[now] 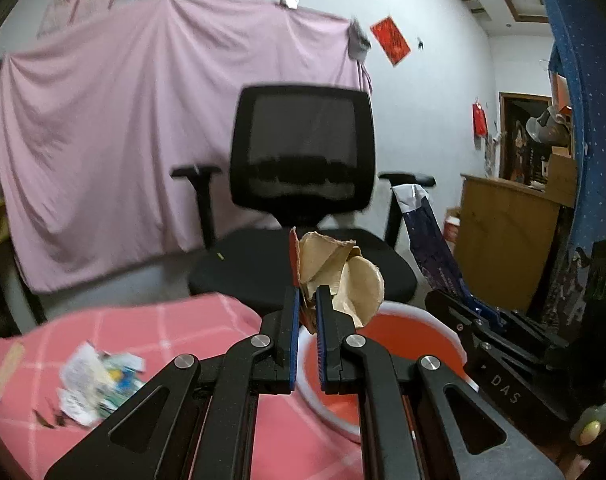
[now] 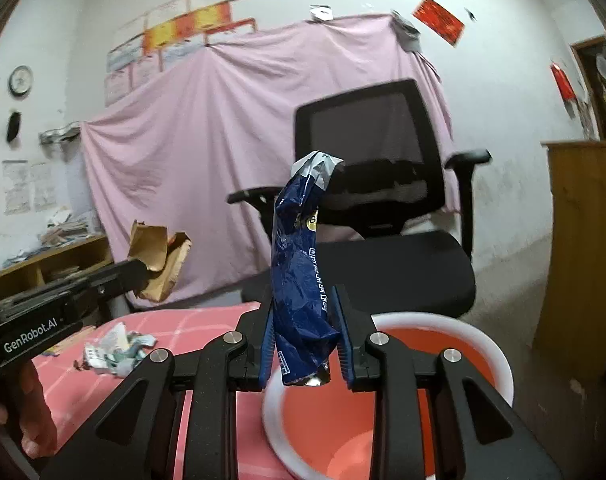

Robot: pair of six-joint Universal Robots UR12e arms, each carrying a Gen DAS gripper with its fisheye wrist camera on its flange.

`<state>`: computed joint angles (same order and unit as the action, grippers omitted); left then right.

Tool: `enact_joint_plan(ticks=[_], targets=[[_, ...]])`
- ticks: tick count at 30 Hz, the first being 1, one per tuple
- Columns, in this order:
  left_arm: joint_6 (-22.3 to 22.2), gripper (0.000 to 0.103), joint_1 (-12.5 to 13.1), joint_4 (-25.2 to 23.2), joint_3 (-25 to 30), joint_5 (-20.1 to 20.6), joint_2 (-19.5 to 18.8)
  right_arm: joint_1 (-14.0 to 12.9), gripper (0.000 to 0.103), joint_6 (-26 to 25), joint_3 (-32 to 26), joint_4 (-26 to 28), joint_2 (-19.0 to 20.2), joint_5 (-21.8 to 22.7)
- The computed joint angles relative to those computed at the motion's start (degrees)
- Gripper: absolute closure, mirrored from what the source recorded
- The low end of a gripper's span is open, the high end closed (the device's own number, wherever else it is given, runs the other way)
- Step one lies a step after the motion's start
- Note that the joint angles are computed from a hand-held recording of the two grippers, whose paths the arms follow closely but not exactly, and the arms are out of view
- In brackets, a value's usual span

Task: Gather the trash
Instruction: 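Carry both items over the orange bucket and open both grippers to drop them, then move both tools back over the remaining trash on the table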

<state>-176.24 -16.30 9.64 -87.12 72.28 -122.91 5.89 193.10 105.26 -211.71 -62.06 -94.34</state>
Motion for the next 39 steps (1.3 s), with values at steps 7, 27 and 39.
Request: enact_joint_plan(ticks=[7, 27, 39], targets=[[-1.8, 0.093, -0.8, -15.8, 6.4, -3.3, -2.1, -1.0, 0.076, 3.4, 0.1, 5.8, -0.2, -1.0], [-8.5, 0.063, 1.2, -11.7, 2.5, -0.6, -0.6, -0.1, 0.056, 3.6, -0.8, 2.7, 0.2, -2.6], [-13.8, 0.027, 4.1, 3.1, -5.1, 9.0, 3.3, 2.5, 0.005, 0.4, -3.9, -6.4, 2.3, 0.3]])
